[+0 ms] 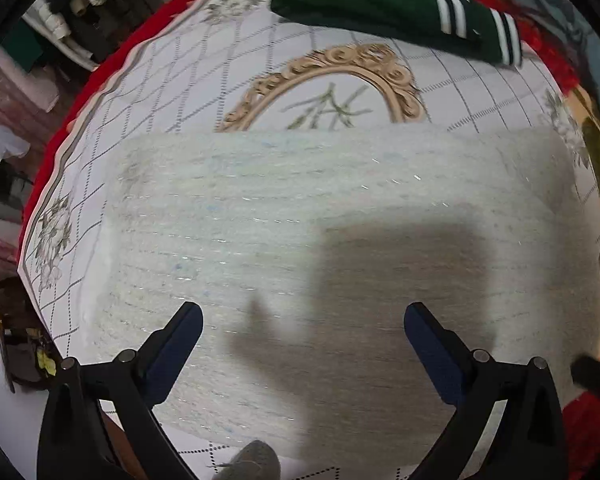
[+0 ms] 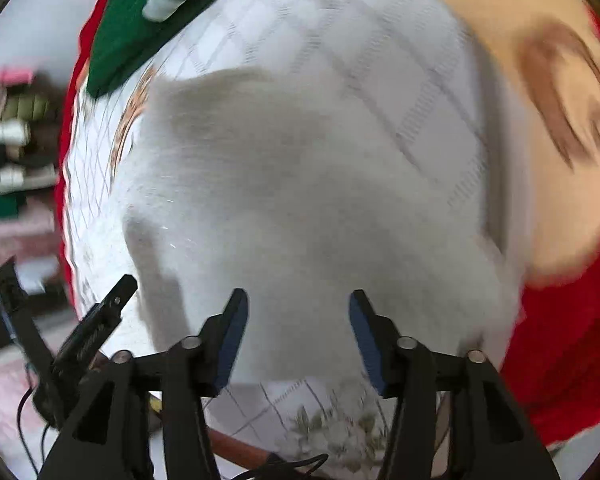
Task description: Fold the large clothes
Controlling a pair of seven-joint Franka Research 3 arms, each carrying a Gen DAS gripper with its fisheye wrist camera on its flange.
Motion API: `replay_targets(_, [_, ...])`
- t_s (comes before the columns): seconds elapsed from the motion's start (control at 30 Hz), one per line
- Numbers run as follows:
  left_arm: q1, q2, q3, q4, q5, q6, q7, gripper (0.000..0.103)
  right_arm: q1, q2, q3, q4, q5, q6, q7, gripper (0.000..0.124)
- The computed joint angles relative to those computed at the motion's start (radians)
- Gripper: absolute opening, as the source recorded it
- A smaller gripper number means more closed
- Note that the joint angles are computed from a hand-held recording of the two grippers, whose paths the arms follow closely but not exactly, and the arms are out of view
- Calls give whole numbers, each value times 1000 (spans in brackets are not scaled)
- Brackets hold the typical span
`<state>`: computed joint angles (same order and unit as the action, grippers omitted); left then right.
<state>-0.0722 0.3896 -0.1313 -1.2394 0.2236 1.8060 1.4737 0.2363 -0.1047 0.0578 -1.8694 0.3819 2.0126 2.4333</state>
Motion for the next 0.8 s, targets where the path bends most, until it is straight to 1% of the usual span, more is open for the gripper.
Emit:
replay_targets(0.03, [-2, 3, -3, -2, -2, -4, 5, 103, 0, -55, 2, -63, 9, 24, 29, 61])
replay_targets(0.1, [-9, 2, -7, -20, 3, -5, 11, 103, 3, -106, 9, -158, 32, 77, 58, 61])
replay_targets(0.2, [-16, -4, -9, -70, 15, 18, 19, 103, 17, -222, 15, -360, 146, 224, 93, 61])
replay_targets(0.27, [-12, 1, -10, -76, 4, 23, 23, 103, 31, -256, 26, -457, 207, 353, 100, 61])
replay_targets(0.33, [-7, 9, -11, -64, -10, 15, 29, 103, 61, -242, 39, -528, 290, 504, 101, 61])
replay_targets(0.37, [-6, 16, -11, -53, -14, 7, 35, 103, 85, -243, 36, -569, 357, 597, 87, 62])
replay_targets(0.4, [-6, 18, -12, -47, -16, 3, 40, 103, 106, -236, 37, -592, 404, 669, 78, 64])
replay_targets(0.43, [-6, 20, -12, -45, -16, 0, 44, 103, 125, -235, 32, -609, 432, 721, 71, 68])
replay_targets(0.47, [-7, 21, -12, -42, -16, -3, 47, 103, 150, -230, 38, -635, 499, 829, 52, 71])
replay_targets(0.53, [-4, 26, -11, -34, -23, -12, 52, 103, 207, -204, 33, -649, 588, 970, 20, 72])
replay_targets(0.6, [-1, 37, -11, -15, -35, -31, 53, 103, 258, -222, 5, -675, 665, 1049, -27, 73])
replay_targets(0.63, [3, 47, -11, 3, -44, -44, 55, 103, 285, -226, -8, -679, 699, 1079, -49, 72])
replay_targets(0.67, [5, 61, -12, 25, -52, -58, 56, 103, 295, -235, -8, -687, 713, 1095, -55, 72])
replay_targets(0.7, [8, 65, -12, 32, -59, -65, 57, 103, 271, -248, 16, -701, 675, 1095, -15, 72])
replay_targets(0.73, [11, 67, -12, 35, -63, -67, 60, 103, 234, -265, 45, -722, 602, 1080, 52, 72])
replay_targets(0.77, [12, 66, -12, 34, -64, -66, 63, 103, 233, -273, 46, -733, 600, 1090, 54, 72])
replay_targets(0.8, [12, 63, -12, 28, -64, -60, 67, 103, 249, -294, 25, -752, 629, 1102, 18, 72])
